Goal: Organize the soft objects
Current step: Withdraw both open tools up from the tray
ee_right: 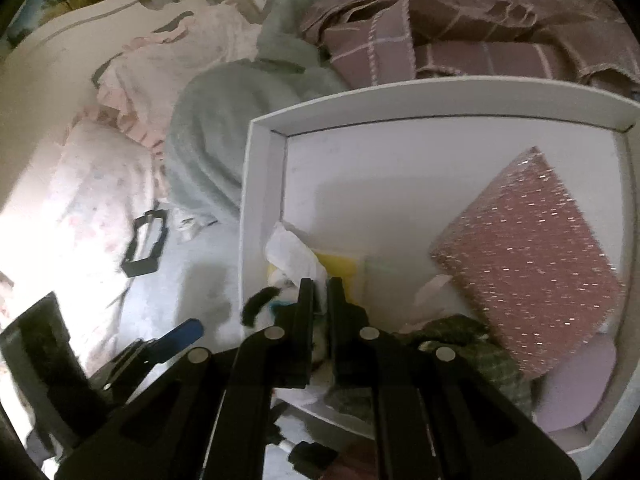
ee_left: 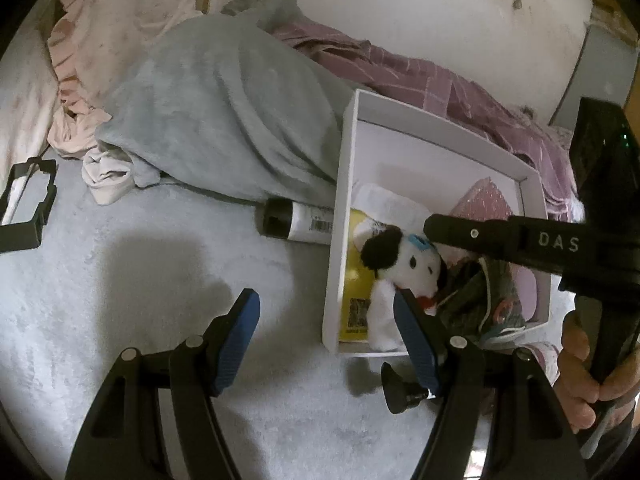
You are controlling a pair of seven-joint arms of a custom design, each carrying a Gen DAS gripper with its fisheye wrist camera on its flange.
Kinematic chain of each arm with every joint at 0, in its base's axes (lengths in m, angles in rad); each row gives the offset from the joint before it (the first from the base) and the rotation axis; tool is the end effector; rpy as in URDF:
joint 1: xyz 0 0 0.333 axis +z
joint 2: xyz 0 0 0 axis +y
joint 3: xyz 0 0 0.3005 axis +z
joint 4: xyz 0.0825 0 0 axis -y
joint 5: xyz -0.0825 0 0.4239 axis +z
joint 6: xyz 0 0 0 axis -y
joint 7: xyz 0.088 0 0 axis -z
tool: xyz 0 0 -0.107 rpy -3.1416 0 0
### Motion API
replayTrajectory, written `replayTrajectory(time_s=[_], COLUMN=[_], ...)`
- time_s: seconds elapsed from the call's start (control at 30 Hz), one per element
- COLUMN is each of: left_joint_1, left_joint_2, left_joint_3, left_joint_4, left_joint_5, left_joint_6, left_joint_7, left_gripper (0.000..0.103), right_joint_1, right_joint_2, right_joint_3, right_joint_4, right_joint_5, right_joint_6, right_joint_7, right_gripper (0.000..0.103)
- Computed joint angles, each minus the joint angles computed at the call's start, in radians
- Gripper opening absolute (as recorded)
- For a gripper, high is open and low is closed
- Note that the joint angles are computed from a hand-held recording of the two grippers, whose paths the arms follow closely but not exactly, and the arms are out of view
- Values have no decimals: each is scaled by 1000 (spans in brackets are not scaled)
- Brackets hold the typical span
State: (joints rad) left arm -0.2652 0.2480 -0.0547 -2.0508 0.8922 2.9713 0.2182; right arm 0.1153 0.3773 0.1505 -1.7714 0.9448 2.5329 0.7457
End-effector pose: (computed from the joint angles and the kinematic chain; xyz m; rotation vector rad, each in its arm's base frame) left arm 0.5946 -0.2520 0.3366 -2.0338 1.6536 -0.8724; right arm 0.6863 0.1688 0.3517 -1.9366 1.3263 0.0653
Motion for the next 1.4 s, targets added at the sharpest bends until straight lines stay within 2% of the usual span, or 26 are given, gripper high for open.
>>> replayTrajectory(time_s=[0.07, 0.2, 0.27, 0.37, 0.4, 0.43, 0.5, 0.7, 0.87, 1.07, 1.17, 1.23, 1.27, 1.3, 1.4], left_joint_1=[13, 44, 65, 59, 64, 72, 98, 96, 50, 20, 33, 37, 32, 25, -1], left_joint_2=[0, 7, 13, 22, 25, 27, 34, 20, 7, 5, 16, 18, 17, 14, 11], left_joint_3=[-21, -72, -108, -113, -121, -132, -172, -201, -176, -175, -203, -215, -215, -214, -200], left_joint_4=[0, 2, 7, 17, 18, 18, 22, 24, 40, 63, 80, 79, 81, 78, 85], left_joint_5=[-38, -170, -265, -336, -369, -406, -506, -656, -650, -653, -718, -758, -765, -767, -740], left_joint_6=[-2, -11, -40, -73, -76, -81, -101, -127, -165, -180, -200, -199, -200, -200, -219], left_joint_7=[54, 207, 316, 393, 423, 458, 563, 722, 721, 713, 750, 768, 764, 755, 723], left_gripper=[70, 70, 70, 70, 70, 70, 70, 70, 70, 70, 70, 70, 70, 70, 70], right_joint_1=[9, -13, -21, -40, -43, -42, -47, -35, 4, 48, 60, 65, 59, 64, 104], right_joint_2=[0, 23, 29, 24, 16, 7, -27, -137, -256, -381, -436, -472, -495, -507, -547], right_joint_3=[-6, 6, 12, 21, 20, 18, 21, -13, -52, -97, -122, -123, -119, -129, -207], right_joint_4=[-4, 23, 28, 21, 12, -1, -42, -159, -288, -433, -498, -559, -601, -620, -664], right_joint_5=[-11, 29, 52, 103, 119, 131, 187, 275, 293, 302, 240, 126, 28, 1, 156], right_joint_6=[30, -9, -16, -48, -49, -40, -8, 13, 104, 272, 296, 377, 417, 424, 384], right_joint_7=[25, 37, 34, 14, 9, 5, -41, -106, -166, -207, -216, -112, -21, 2, -110], right_gripper=[10, 10, 11, 19, 30, 44, 56, 56, 56, 56, 56, 56, 56, 56, 56])
